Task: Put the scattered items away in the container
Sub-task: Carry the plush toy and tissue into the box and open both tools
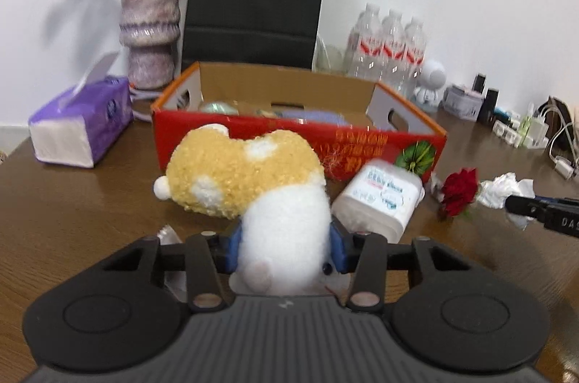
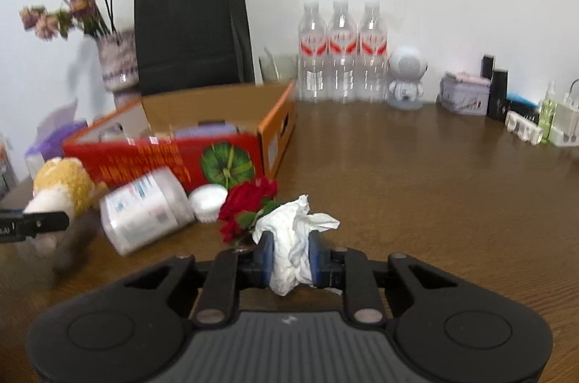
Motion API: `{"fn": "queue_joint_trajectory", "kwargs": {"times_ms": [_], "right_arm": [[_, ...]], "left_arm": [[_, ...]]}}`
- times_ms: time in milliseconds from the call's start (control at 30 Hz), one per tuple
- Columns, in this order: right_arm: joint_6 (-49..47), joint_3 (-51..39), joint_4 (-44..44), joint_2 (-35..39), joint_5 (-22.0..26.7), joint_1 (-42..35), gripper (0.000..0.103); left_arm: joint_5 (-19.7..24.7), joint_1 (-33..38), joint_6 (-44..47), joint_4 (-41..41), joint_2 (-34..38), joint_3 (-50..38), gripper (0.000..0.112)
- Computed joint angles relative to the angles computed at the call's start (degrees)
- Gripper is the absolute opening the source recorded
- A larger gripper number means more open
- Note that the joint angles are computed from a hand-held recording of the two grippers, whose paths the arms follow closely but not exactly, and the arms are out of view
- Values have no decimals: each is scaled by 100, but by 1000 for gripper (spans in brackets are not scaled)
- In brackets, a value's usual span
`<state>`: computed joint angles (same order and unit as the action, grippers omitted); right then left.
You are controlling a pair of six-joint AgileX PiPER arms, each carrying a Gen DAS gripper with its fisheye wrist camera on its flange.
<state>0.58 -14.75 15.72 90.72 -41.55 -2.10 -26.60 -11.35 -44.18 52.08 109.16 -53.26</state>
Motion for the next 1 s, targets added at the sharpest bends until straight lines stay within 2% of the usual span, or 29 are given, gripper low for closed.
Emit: {"fn": "queue_joint_trajectory", "kwargs": {"times_ms": [67, 167, 300, 500, 633, 700, 867, 1000], "right_arm": [[-128, 75, 158, -295, -17, 84, 19], [-318, -25, 294, -668, 207, 185, 19], [-705, -594, 687, -747, 530, 525, 19], [-890, -2117, 906, -86, 1034, 872, 19], [-1082, -3137, 1196, 593, 1208, 932, 19], [-1202, -3568, 1251, 902, 1345, 914, 19], [-1081, -4215, 988, 1487, 1723, 737, 19], [-938, -4444, 871, 1812, 2047, 581, 19]], "left_arm": [[-96, 87, -249, 234, -104, 7, 47], [-216, 162, -580, 547, -215, -106, 47], [-90, 65, -1334, 999, -148, -713, 47], [1, -32, -3161, 1871, 400, -2138, 48], [272, -133, -3758, 2184, 975, -3119, 48], [400, -179, -4222, 2656, 1304, -3637, 48], [763, -323, -4147, 2939, 1859, -4258, 48], [853, -351, -4417, 3380, 2162, -4573, 48]]}}
